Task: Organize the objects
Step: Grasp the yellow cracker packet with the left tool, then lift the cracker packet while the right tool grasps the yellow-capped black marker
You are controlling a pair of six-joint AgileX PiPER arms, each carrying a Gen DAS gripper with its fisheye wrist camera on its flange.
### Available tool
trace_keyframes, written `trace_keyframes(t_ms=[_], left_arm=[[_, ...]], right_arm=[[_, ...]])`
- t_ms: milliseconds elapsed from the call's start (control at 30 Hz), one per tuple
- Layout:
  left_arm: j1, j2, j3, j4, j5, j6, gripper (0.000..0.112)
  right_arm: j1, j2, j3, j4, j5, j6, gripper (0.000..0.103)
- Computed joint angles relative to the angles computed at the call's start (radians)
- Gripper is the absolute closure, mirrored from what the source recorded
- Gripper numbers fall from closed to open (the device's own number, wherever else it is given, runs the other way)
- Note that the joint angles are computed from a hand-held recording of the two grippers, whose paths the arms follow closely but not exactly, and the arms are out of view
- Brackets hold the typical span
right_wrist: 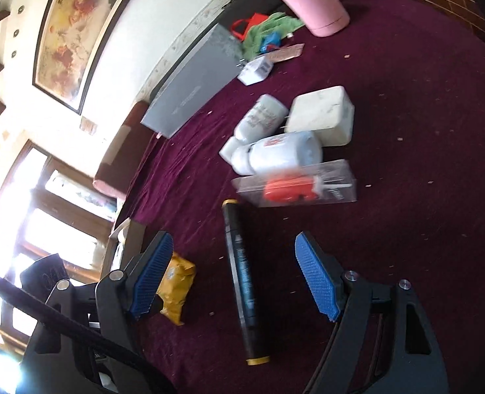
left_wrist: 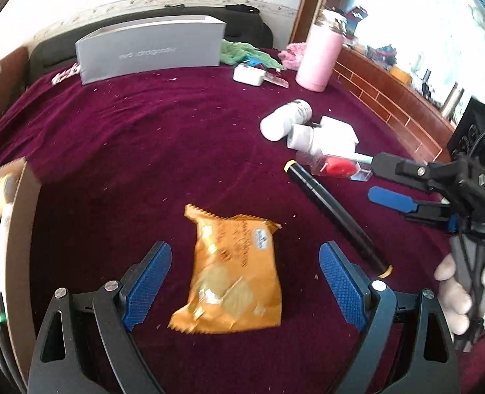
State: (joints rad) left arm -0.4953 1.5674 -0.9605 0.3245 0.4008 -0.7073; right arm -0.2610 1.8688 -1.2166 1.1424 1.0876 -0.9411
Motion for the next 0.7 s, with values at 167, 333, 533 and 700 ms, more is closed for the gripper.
trace_keyframes(t_ms=[167,333,533,700], left_arm=[[-0.048,0.083,-0.064,0.164,0.073,-0.131,0.070],[-0.008,0.049,-0.024,0.031,0.033,-0.017,0.072],[0.024,-0.095,0.094,-0.072,0.033,0.042,0.071],[0.039,-0.220,0.207,-0.097,0.031,0.027,0.071]], right_arm=[[-0.028,-0.016,0.017,0.017,0.008,-0.017,0.025],[0.006,-0.017,0.020,0.008,-0.039,-0.025,0.025],[0.052,-0.055,0.053,-0.030,-0.111,-0.059,0.025],[0.172,-0.130,0.107,-0.173,-0.322,0.002,0.026]])
